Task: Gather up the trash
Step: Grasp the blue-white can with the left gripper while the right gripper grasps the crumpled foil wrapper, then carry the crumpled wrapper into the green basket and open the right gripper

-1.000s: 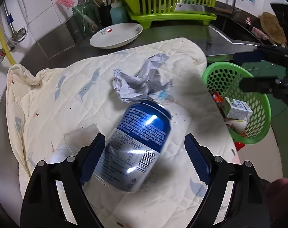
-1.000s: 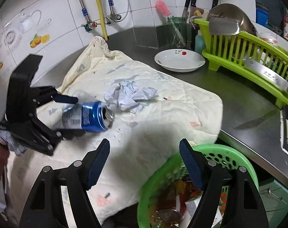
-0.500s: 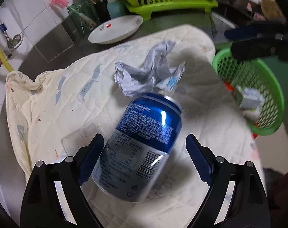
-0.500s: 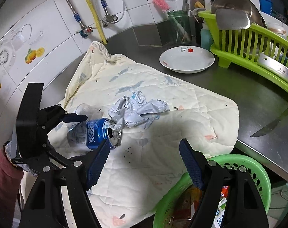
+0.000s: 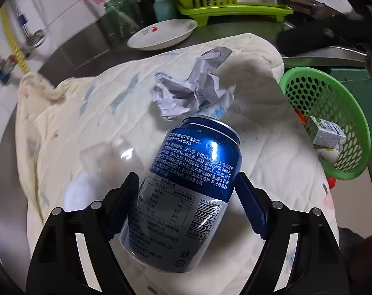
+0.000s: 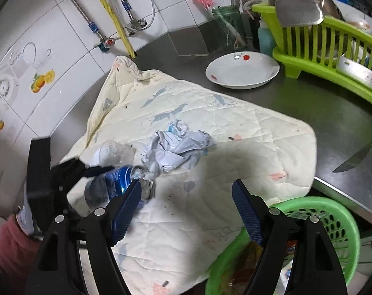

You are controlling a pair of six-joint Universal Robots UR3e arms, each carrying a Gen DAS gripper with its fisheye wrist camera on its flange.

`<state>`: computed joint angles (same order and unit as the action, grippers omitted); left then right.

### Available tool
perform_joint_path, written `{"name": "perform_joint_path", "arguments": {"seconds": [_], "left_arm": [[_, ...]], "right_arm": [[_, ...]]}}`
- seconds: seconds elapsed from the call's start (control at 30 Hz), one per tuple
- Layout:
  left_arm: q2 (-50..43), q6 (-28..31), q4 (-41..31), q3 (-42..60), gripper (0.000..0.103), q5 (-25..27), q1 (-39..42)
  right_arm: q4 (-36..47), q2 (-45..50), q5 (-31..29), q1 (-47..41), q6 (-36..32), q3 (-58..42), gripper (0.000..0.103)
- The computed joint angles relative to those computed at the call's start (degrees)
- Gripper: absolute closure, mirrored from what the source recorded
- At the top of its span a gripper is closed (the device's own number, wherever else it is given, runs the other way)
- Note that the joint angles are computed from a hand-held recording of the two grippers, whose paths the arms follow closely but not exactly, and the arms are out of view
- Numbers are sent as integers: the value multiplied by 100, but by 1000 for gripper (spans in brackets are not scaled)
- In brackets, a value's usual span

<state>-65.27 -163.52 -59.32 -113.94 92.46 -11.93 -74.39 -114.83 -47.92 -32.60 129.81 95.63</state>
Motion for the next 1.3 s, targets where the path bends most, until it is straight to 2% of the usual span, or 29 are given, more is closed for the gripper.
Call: {"name": "perform_joint_path", "arguments": {"seconds": [0.2,0.33,0.67,0.77,0.97,1.1,1.17,1.2,1.3], "left_arm": [[738,-570,-589,-171,25,121,77],[1276,-687,-922,-221,26,96,222],[2503,-528,-1737,-347,26,-425,1019],[2729,-405,-1908,-399,27,-528,1217],[2952,-227,-2155,-408,27,-691,1507],[2994,-214,-2209,-433,27,-671,1541],[2976,-277,-2189,-434,27,-622,1476],[2970,-301,-2178,-433,27,-607,1455],[2919,-433,-2125,-412,27,-534,1305]], "right_arm": [[-536,287,-29,523,565,40,28],[-805,523,49,849,949,57,28],[-2898,1590,-386,2117,2926,275,27],[-3342,1829,-541,2362,3285,301,25],[-4330,2241,-1255,2971,3876,310,25],[-4587,2251,-1433,3073,3901,385,36],[-4539,2195,-1411,3054,3747,428,46],[-4430,2146,-1310,2994,3648,456,52],[-4249,1928,-1120,2850,3477,617,58]]}}
